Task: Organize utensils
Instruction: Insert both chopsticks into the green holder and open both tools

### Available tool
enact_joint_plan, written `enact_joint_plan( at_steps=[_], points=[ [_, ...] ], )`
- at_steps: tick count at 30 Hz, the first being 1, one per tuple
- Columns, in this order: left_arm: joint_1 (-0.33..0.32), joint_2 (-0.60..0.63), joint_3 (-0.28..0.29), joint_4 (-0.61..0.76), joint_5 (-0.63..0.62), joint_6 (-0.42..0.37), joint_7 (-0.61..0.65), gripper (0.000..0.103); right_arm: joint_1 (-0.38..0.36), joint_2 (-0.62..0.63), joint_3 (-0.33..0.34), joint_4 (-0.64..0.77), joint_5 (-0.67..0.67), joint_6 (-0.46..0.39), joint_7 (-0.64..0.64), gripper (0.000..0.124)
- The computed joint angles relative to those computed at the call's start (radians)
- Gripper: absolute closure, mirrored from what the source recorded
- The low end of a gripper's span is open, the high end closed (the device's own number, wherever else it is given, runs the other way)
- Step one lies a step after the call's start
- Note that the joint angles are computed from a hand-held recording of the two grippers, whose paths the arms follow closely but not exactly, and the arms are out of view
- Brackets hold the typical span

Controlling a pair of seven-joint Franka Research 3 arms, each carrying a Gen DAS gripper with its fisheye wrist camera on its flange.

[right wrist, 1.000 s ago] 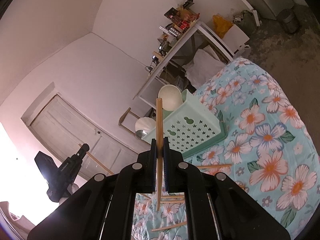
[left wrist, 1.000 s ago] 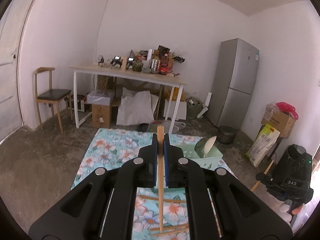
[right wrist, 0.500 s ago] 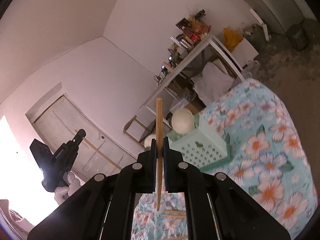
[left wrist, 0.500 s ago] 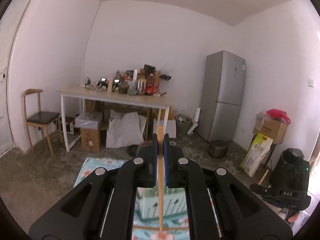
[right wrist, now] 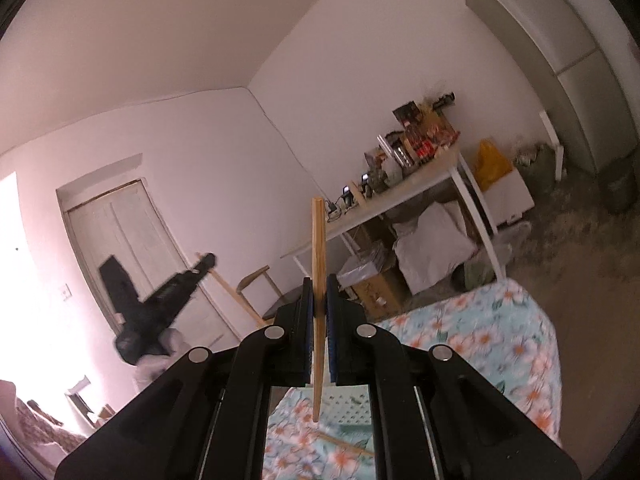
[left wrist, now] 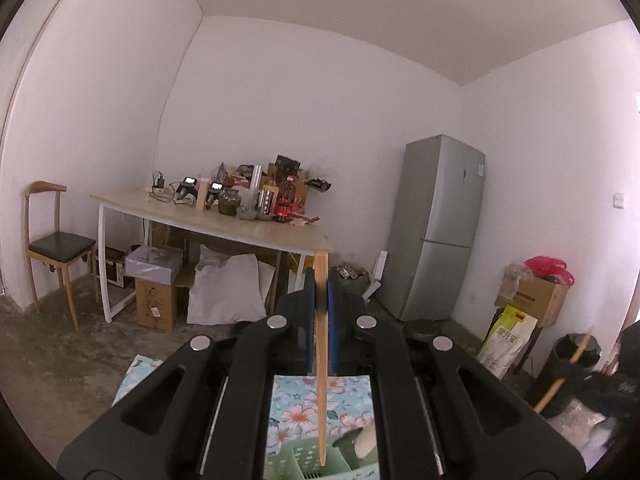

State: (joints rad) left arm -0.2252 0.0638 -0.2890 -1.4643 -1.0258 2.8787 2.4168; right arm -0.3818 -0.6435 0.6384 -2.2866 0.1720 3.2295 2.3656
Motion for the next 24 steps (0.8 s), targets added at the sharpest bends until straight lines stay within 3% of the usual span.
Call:
enact_joint_plan(
  at_steps=[8,11,14,16,18,24],
  points=[
    [-0.008,0.135,-0.032,0.037,0.250,0.021,-0.206,0.098,-0.023,0.018,0.006,0.017,-0.027,-0.039,0.016,0.118],
    [-0.007,0.165,-0.021,0.039,0.369,-0.009,-0.328,0.098,-0.023,0.026,0.001,0.024,-0.046,-0.053,0.027,0.118],
    [0.023,0.163,-0.035,0.021,0.408,-0.037,-0.391,0.096,-0.025,0.037,-0.003,0.035,-0.068,-0.059,0.035,0.118],
    [0.051,0.152,-0.053,0.006,0.410,-0.050,-0.404,0.085,-0.029,0.046,0.000,0.046,-0.080,-0.057,0.041,0.118],
    [0.069,0.132,-0.061,-0.020,0.405,-0.042,-0.406,0.067,-0.037,0.058,0.006,0.056,-0.091,-0.052,0.047,0.118],
    [0.097,0.044,-0.063,-0.104,0.284,-0.006,-0.311,0.046,-0.084,0.107,0.042,0.116,-0.131,-0.056,0.055,0.118]
  ],
)
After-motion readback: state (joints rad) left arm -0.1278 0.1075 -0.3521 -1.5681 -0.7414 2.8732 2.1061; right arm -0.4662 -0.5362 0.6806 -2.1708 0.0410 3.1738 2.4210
